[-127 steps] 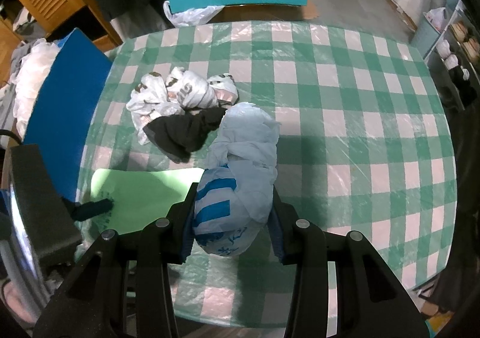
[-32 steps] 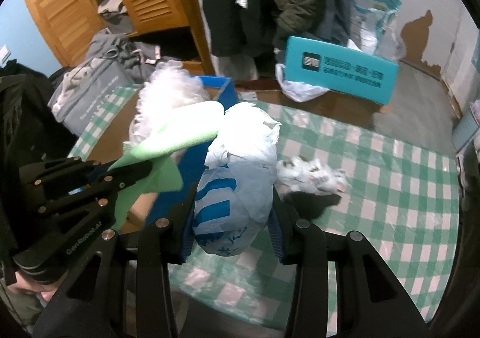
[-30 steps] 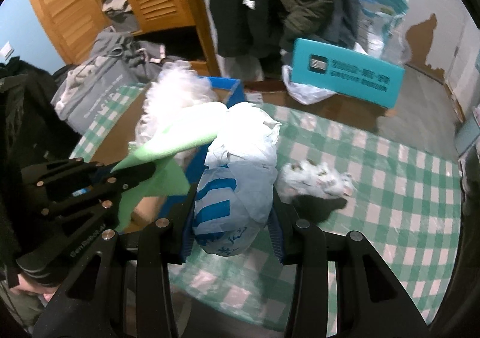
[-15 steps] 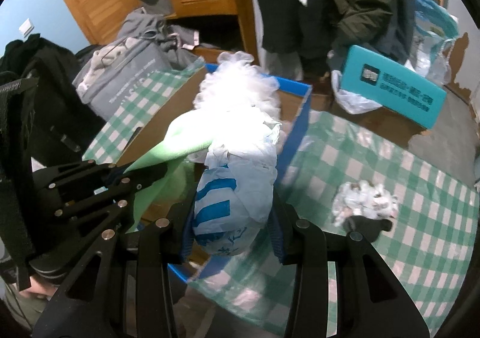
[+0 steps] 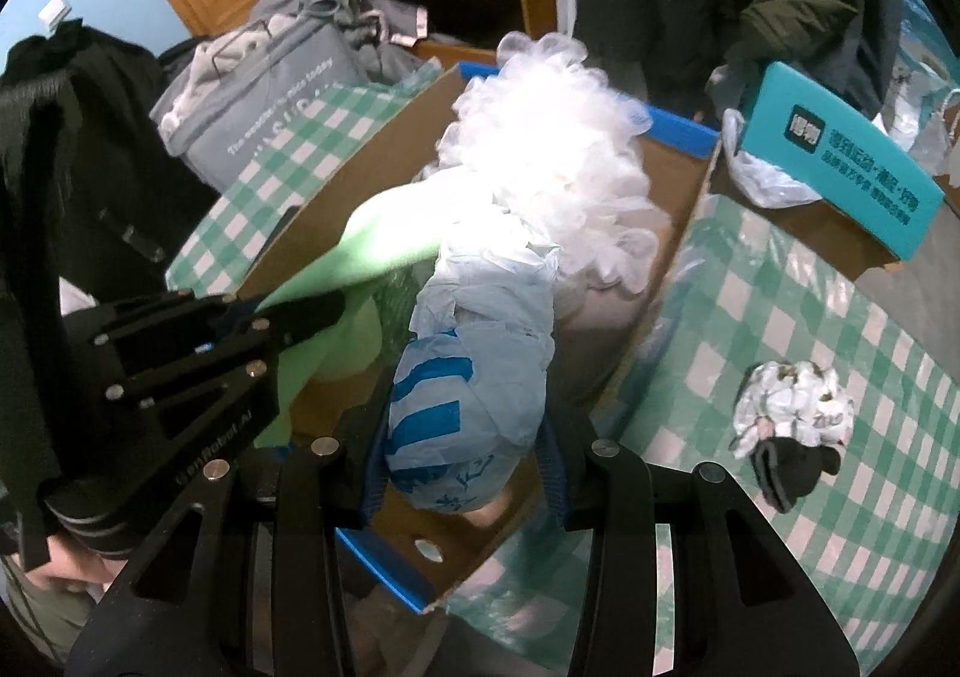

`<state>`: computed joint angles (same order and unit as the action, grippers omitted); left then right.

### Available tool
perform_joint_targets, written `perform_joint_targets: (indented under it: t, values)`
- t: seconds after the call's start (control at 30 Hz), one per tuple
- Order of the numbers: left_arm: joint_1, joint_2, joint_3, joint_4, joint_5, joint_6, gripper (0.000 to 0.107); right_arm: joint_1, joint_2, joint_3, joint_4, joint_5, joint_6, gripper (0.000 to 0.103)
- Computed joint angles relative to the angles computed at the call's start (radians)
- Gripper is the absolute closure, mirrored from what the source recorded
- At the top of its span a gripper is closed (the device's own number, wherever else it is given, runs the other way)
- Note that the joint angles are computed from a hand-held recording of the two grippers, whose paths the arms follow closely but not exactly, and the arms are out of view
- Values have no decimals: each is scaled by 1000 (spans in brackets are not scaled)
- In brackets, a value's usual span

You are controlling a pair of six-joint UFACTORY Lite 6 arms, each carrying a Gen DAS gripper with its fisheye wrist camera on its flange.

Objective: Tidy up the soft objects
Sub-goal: 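Open both grippers to drop the sock and green cloth into the box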

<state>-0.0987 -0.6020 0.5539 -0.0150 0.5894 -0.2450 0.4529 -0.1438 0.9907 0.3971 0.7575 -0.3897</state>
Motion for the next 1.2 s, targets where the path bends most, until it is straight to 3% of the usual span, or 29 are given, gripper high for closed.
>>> perform_joint_targets:
  t: [0.2,0.27,0.37,0.5,0.57,0.83,1.03,1.2]
  values:
    - [21,41,-7,-22,-5,37,102,35,36,1,-16,-20,26,61]
    - [29,51,-8,-26,0,47,93,42,45,4,-22,-19,33,60]
    - [49,43,-17,-13,4,37,78,52,60,14,-45,-20,61,53]
    - [94,18,-19,-54,12,82,70,35,58,16,-33,-19,53,33]
    - [99,8,-18,-57,11,79,65,28,49,14,-34,-17,55,33]
    - [30,-7,0,-26,13,28,62,-35,-22,6,-39,4,47,31]
    - [-91,-19,21,78,24,-114,61,-118,-66,-7,-35,27,9,28]
    - [-212,-3,41,202,28,-277,51,-192,-91,-16,-16,50,-31,28]
